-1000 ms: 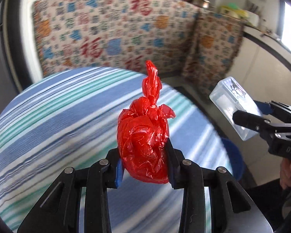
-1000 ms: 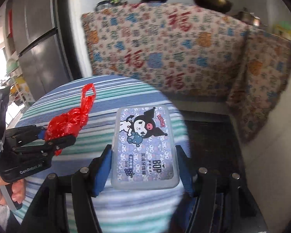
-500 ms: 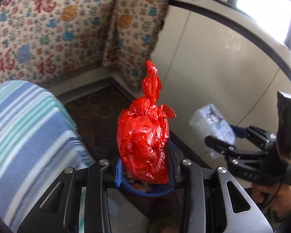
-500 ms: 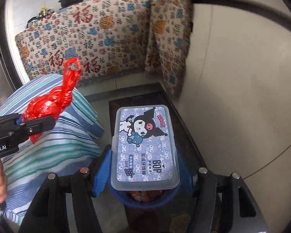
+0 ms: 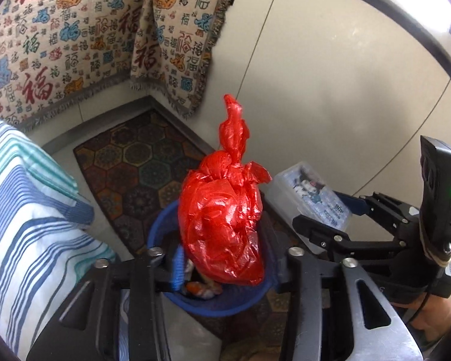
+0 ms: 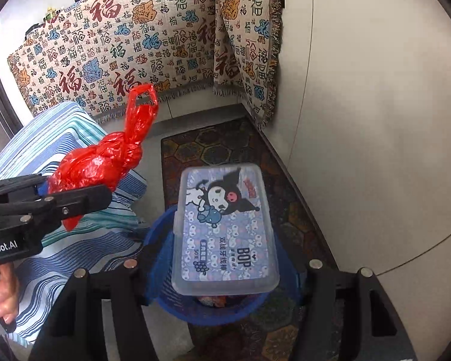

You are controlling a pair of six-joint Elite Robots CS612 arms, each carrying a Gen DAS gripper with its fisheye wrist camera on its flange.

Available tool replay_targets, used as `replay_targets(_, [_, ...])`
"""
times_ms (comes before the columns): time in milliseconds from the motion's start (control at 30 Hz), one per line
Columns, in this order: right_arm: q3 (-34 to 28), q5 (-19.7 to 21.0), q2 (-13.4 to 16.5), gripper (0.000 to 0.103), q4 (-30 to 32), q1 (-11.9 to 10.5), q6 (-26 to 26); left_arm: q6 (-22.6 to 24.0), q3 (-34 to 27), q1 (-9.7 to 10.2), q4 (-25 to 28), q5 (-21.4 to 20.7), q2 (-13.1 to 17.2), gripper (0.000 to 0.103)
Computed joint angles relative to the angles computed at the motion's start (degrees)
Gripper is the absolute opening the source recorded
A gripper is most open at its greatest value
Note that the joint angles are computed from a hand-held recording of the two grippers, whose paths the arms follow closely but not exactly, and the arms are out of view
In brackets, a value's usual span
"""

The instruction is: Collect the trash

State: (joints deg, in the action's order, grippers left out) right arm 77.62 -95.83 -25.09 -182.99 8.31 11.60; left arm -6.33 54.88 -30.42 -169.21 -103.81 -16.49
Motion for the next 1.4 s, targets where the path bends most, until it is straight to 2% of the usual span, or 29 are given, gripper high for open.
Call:
replay_targets(33, [-0.20,0.06,0.28,0.066,-0.14,-0.08,-0.32,0.16,-0.38,-0.02,-0.09,0.07,0.30,0.060])
replay_targets(67, [-0.36,0.16,0.50,0.073,-0.17,-0.16,-0.64,0.25,-0.93,-0.05,-0.11,0.09,0.66,0.069])
replay_targets(100, [-0.58,0.30,0.70,0.075,-0.16,-0.24,-0.79,0.37,-1.26,-0.02,-0.14,0.02,0.89,0.073])
replay_targets(200, [-0.56,0.53,0.72,0.077,0.26,-0.46,-0.29,0.63,-2.80,-0.06,0.91,-0.33,1.61,0.078])
replay_targets(300, [0.27,-0.89,0.15,0.077,0.44,-0.44,0.85,-0.39,-2.38,-0.31,0.14,1.04,1.35,0.084])
replay_targets(400, [2.14,-3.54,-1.23,0.081,0.94,0.17,2.98,-0.31,1.74,-0.84,-1.55,3.76,-0.98,0.084])
replay_targets(500, [5.69,-6.42,-3.61,0.087,0.38,1.22,6.05,-0.67,8.56,-1.22,-8.93,5.24,-4.03,0.103])
replay_targets(567, [8.29,-7.87,-5.09,0.088,-1.80,2.04,7.66,-1.00,13.26,-1.46,-12.77,5.92,-6.32,0.103])
replay_targets(600, [9.63,-8.41,-5.93,0.088,-2.69,2.52,8.62,-1.11,15.15,-1.57,-12.57,5.84,-7.49,0.103])
replay_targets(733, [13.61,-9.34,-8.84,0.090,-3.09,4.17,12.58,-2.39,18.84,-2.24,-7.40,8.45,-10.58,0.103])
replay_targets(800, [14.89,-11.03,-10.07,0.090,-1.84,5.14,14.30,-2.49,20.99,-2.93,-8.36,11.36,-11.82,0.103])
replay_targets(900, [16.91,-13.50,-11.76,0.090,-1.96,6.37,14.62,-0.25,24.15,-4.51,-11.45,18.30,-13.64,0.103])
replay_targets(1067, [19.84,-15.78,-14.23,0.090,-1.60,7.53,15.51,1.42,27.75,-5.49,-16.82,22.89,-15.50,0.103])
replay_targets(1133, [20.63,-15.33,-14.94,0.090,-1.55,7.59,16.23,0.52,28.47,-5.37,-16.15,22.46,-16.15,0.103])
replay_targets(1300, [21.42,-16.04,-15.78,0.090,-2.27,7.82,17.39,-1.17,28.12,-4.31,-9.43,16.97,-17.20,0.103])
replay_targets(1400, [21.42,-17.09,-16.05,0.090,-2.29,8.10,17.06,-0.60,28.52,-4.22,-9.47,15.83,-17.57,0.103])
